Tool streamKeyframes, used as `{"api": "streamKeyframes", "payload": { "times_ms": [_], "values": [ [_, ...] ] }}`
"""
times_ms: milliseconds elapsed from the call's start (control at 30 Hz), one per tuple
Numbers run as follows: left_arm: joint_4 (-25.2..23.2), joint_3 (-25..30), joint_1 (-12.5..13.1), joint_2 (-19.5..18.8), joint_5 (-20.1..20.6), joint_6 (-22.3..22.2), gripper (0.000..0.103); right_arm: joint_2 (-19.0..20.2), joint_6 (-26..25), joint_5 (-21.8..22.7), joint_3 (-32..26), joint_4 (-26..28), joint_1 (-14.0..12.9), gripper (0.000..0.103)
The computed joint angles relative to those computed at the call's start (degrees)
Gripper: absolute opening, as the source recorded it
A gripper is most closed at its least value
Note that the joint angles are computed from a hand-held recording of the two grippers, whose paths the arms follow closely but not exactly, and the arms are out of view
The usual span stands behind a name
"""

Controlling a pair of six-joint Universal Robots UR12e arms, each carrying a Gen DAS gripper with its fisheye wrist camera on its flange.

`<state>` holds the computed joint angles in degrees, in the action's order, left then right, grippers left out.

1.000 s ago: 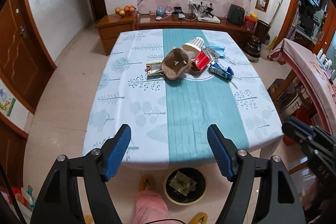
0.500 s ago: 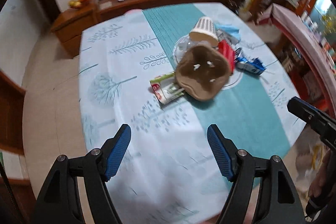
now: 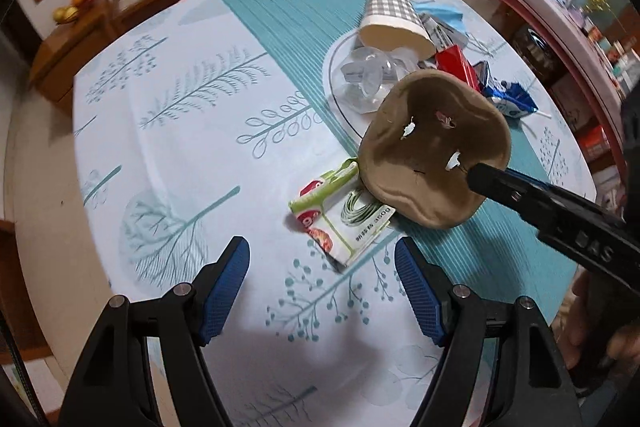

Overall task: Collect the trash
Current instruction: 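Reach the right tool to the brown felt cup while the left tool reaches the green-white packet, then close the right tool on the brown felt cup while the left tool grasps the green-white packet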

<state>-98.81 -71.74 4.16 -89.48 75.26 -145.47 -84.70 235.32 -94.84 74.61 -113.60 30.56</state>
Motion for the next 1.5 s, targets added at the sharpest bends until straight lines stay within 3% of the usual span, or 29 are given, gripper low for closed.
{"api": "streamKeyframes", "payload": {
  "times_ms": [67, 100, 133, 433, 567, 767, 1000, 1067, 1133, 1267, 1333, 1500],
  "values": [
    [-0.2, 0.1, -0.2, -0.4, 0.0, 1.7, 0.073, 0.3, 0.9, -0.8, 0.0, 0.2, 0.0, 0.033],
    [-0.3, 0.2, -0.3, -0.6, 0.1, 2.4, 0.073, 0.5, 1.5, -1.9, -0.3, 1.2, 0.2, 0.018],
    [-0.4, 0.4, -0.5, -0.8, 0.1, 3.3, 0.073, 0.5, 1.7, -1.9, -0.3, 1.5, 0.1, 0.014],
    [-3.4, 1.2, -1.7, -2.3, 0.0, 10.9, 0.073, -2.7, 7.9, -4.1, 3.2, 2.2, 0.9, 0.012],
    [-1.3, 0.3, -2.9, -2.2, 1.9, 14.0, 0.073, -3.9, 10.0, -3.4, 4.4, 1.9, 1.0, 0.012],
    [-0.4, 0.6, -3.9, -3.3, 2.9, 14.0, 0.073, -4.0, 9.2, -3.0, 4.2, 2.0, 1.4, 0.011],
    [-3.9, 1.9, -4.3, -4.9, 4.3, 13.9, 0.073, -4.2, 7.7, -2.9, 4.2, 2.8, 1.8, 0.011],
    [-3.6, 1.8, -4.2, -4.8, 3.9, 14.2, 0.067, -4.5, 7.9, -2.6, 4.6, 2.7, 1.8, 0.011],
    [-3.4, 1.8, -4.1, -4.7, 3.7, 14.1, 0.052, -4.8, 8.2, -2.6, 5.0, 2.7, 1.9, 0.011],
    [-4.1, 2.1, -4.0, -4.5, 3.0, 12.4, 0.037, -5.3, 8.7, -2.5, 5.4, 2.4, 1.8, 0.011],
    [-4.6, 2.5, -3.6, -4.3, 1.9, 11.5, 0.023, -5.5, 9.0, -2.6, 5.7, 2.3, 1.8, 0.011],
    [-6.6, 3.1, -2.8, -3.5, 0.1, 10.2, 0.020, -6.4, 9.6, -2.8, 6.3, 1.7, 1.9, 0.011]
  ]
}}
